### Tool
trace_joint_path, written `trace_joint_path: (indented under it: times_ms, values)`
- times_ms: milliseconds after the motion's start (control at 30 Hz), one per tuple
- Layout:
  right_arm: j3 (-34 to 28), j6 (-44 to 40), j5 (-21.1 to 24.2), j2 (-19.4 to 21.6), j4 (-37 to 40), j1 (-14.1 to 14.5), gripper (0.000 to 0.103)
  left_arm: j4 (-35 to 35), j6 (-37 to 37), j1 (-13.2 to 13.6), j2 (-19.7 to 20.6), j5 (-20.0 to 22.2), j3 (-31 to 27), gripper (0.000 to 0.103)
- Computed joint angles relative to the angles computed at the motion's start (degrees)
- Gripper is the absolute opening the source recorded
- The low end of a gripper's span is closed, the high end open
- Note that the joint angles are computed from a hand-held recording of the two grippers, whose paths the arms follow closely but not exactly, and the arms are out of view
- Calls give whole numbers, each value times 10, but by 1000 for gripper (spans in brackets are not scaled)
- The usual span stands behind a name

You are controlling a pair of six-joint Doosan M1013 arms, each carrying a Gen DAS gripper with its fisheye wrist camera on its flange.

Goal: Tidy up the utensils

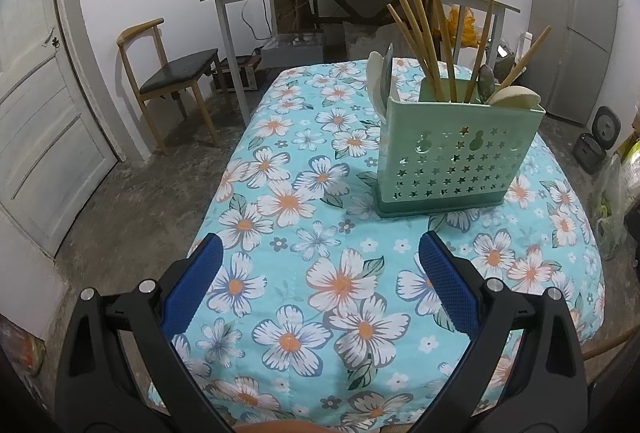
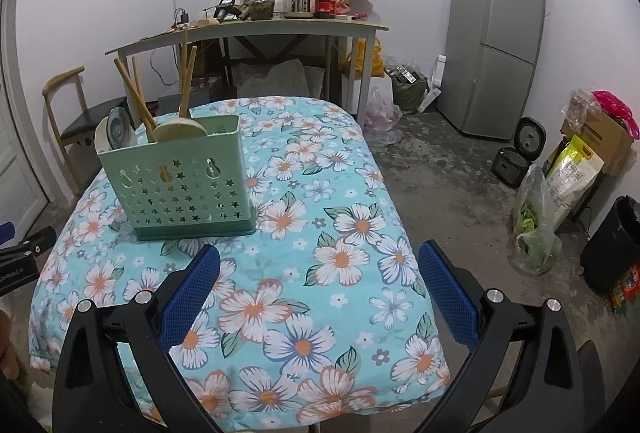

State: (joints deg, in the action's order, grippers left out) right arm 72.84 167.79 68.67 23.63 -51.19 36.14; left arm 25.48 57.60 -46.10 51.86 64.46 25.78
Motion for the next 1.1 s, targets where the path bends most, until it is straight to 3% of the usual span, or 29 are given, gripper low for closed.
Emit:
trace_joint_path:
  times_ms: [433, 1100]
  values:
    - [-47, 6, 56, 30, -2, 11, 96, -66, 83, 22, 20, 2, -34, 95]
    - [-67, 22, 81, 40, -15, 20, 96, -100, 129, 34, 16, -22, -28, 95]
